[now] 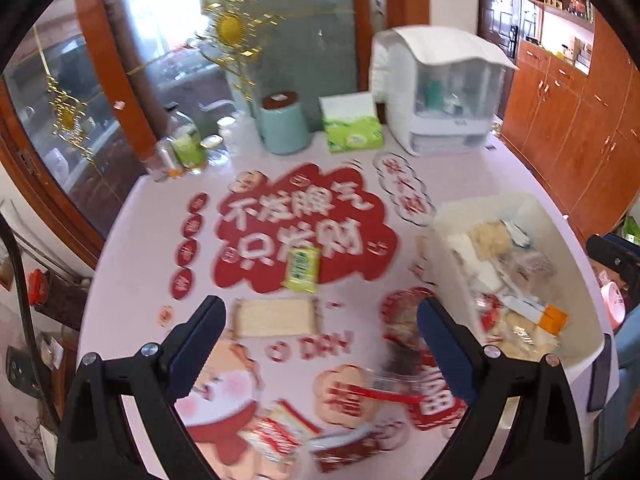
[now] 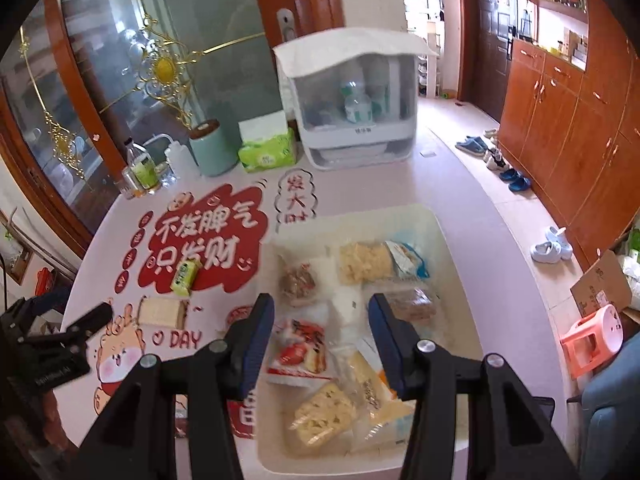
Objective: Organize snacks
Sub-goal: 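Move both tools down toward the brown cracker and green-yellow pack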
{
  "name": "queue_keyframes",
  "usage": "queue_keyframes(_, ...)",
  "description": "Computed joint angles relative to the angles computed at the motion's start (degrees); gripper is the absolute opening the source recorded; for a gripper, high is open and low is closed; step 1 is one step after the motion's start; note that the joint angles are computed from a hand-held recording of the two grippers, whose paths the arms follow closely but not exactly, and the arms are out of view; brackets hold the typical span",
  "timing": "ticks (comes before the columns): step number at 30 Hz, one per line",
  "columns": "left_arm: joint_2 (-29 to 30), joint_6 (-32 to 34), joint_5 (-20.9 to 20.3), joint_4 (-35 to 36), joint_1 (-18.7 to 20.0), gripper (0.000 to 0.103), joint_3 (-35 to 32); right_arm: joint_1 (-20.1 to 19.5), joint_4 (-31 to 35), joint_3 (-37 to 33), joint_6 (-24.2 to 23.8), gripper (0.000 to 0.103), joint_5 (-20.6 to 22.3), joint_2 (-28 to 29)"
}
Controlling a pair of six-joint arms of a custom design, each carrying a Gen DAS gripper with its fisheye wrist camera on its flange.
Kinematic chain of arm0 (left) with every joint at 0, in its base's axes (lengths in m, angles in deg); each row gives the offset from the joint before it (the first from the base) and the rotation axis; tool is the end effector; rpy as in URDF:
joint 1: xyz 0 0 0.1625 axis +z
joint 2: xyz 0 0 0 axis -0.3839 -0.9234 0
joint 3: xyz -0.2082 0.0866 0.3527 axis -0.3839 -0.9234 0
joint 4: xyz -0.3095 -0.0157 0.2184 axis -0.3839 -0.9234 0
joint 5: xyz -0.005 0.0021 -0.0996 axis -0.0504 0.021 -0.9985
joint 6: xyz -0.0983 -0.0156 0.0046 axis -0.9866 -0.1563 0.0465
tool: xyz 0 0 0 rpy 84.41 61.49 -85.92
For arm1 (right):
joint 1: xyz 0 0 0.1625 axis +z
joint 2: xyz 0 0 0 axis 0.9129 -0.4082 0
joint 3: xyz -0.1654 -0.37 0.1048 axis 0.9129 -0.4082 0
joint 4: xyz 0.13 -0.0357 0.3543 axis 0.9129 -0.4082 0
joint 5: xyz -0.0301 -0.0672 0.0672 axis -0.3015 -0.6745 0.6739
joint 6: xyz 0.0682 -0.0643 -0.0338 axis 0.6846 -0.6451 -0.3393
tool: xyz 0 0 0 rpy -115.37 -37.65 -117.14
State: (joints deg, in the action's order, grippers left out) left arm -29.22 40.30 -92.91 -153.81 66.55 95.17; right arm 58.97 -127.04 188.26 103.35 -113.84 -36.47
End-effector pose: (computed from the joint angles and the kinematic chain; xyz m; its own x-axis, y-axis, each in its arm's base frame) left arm -0.1662 -0.4597 0.3593 -0.6216 0.1404 -0.7706 0.5420 0.7873 -0.2938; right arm 0.3676 -0.4301 0.1558 -0.7892 0.0931 0.6071 -0.3094 0.7935 -0.5240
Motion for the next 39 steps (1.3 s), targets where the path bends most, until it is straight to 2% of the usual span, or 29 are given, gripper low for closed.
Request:
queue_keyframes(4, -3.09, 8.39, 3.41, -1.52, 2.58, 0.096, -2.04, 1.57, 2.5, -5.43, 1.29, 0.05, -0.34, 4.28)
queue_keyframes(8, -4.13, 19.37, 3.81, -4.98, 6.48, 0.096, -5.54, 2.83, 7.03, -12.17, 3.94, 0.05, -0.14, 9.46)
queue_keyframes(13, -2.52, 37.08, -0.36, -12.12, 12.9, 0.096, -10.34, 3.59, 13.51, -21.57, 7.49, 0.05, 0.69, 16.49)
queue_keyframes(15, -1.09, 44.32, -3.3, -14.64, 15.78, 0.096, -11.67, 3.65, 15.46, -25.02, 8.97, 0.05, 0.95, 19.14)
queue_keyframes(17, 0.54, 48.63, -5.78, -14.97, 18.14, 0.096, -12.63, 3.49, 17.14, -28.4, 10.28, 0.05, 1.52, 21.74)
queue_keyframes(21, 3.86, 53.86, -12.98, -11.8, 22.74, 0.096, -14.18, 2.45, 20.65, -33.04, 13.34, 0.05, 3.52, 25.24)
queue_keyframes(26, 8.74, 59.01, -18.23, -8.95, 27.16, 0.096, -14.39, 0.28, 26.49, -37.4, 16.29, 0.05, 6.59, 28.35)
queue_keyframes(31, 14.26, 66.39, -17.77, -10.27, 30.13, 0.096, -13.44, -1.34, 28.58, -39.02, 18.01, 0.05, 7.6, 30.3)
queue_keyframes(36, 18.02, 68.21, -20.68, -7.17, 32.34, 0.096, -16.32, -3.72, 29.55, -39.74, 20.42, 0.05, 8.2, 32.02)
queue_keyframes(39, 19.94, 68.52, -21.78, -4.65, 33.17, 0.096, -18.29, -5.42, 28.09, -39.17, 21.31, 0.05, 10.03, 32.66)
